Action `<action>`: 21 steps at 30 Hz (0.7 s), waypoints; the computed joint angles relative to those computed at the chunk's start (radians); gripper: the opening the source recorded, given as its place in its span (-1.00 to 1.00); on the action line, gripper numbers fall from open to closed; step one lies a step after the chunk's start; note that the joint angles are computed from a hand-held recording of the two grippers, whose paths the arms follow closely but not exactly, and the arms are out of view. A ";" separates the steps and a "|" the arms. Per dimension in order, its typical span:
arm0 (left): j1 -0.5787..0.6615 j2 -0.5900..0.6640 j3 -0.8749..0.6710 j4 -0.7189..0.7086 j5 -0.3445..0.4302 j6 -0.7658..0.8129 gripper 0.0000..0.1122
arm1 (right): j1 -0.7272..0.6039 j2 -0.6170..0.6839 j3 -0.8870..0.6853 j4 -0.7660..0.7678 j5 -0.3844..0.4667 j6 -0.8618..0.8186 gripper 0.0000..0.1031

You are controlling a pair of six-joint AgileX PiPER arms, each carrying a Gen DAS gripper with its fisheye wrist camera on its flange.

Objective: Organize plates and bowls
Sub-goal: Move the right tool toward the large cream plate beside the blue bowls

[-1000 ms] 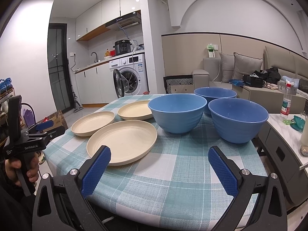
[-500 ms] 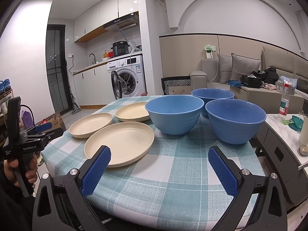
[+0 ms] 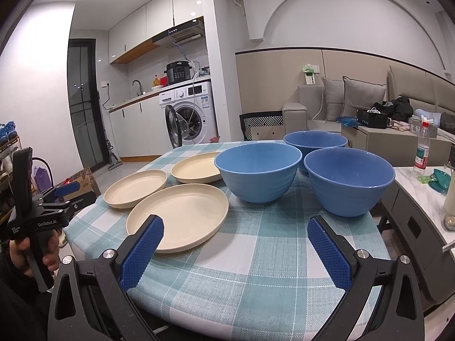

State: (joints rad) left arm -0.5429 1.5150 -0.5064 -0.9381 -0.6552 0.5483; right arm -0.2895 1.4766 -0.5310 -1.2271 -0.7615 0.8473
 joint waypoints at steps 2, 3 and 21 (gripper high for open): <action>0.002 -0.001 -0.009 -0.005 0.008 0.016 0.84 | 0.000 -0.010 0.001 -0.005 -0.001 0.003 0.99; 0.005 -0.002 -0.013 -0.007 0.013 0.025 0.84 | -0.004 -0.014 -0.001 -0.012 -0.004 0.008 0.99; 0.069 -0.031 -0.059 0.008 0.052 0.059 0.84 | 0.086 -0.033 -0.113 -0.054 0.104 0.117 0.99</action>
State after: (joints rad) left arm -0.4741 1.4845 -0.5653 -0.9303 -0.6028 0.6073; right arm -0.2038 1.4439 -0.6436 -1.2809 -0.6572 0.9646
